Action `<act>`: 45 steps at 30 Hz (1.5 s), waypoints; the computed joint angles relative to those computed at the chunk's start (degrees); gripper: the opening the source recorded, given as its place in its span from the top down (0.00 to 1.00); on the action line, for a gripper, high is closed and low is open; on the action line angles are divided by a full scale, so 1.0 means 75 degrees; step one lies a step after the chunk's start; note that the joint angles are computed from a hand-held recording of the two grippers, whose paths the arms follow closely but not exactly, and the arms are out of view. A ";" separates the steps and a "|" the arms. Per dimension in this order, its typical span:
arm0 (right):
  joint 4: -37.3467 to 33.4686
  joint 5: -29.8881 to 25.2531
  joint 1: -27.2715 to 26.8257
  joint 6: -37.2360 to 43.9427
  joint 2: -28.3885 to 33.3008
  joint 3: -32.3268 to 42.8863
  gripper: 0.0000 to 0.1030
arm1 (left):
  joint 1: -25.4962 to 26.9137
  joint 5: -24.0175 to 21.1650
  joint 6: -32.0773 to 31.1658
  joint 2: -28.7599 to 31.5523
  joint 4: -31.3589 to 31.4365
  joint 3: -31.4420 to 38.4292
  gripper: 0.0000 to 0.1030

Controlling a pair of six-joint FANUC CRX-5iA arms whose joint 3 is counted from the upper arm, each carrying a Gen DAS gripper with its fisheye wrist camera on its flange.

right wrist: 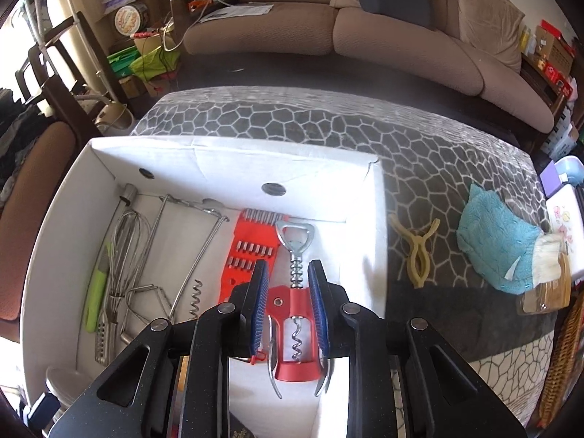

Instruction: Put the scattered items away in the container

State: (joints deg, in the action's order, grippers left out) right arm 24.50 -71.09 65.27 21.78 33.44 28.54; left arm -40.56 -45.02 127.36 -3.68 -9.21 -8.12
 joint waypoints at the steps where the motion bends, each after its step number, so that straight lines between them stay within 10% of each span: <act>1: -0.0197 0.0060 -0.0022 0.0238 0.0052 0.0088 0.78 | -0.0003 -0.0019 0.0000 0.0004 0.0007 0.0011 0.05; 13: -0.2306 0.0879 -0.0404 0.1125 0.0389 0.0572 0.64 | 0.0168 -0.0138 0.0067 0.0012 0.0124 -0.0080 0.05; 24: -0.1911 0.0272 -0.0382 0.0882 0.0563 0.0690 0.63 | -0.0027 -0.0261 -0.0056 0.0197 -0.0006 0.0119 0.05; 27: -0.2244 0.0504 -0.0475 0.1112 0.0517 0.0642 0.49 | -0.0033 -0.0260 -0.0064 0.0221 0.0017 0.0142 0.05; 45: -0.0442 0.3853 0.0269 -0.0777 -0.3362 -0.3917 0.20 | -0.0461 -0.0268 0.0105 0.0540 -0.0122 0.0599 0.01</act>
State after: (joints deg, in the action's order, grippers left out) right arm 21.18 -42.20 67.29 15.96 8.23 -0.84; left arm -44.02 -47.03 128.15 0.36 -10.12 -3.63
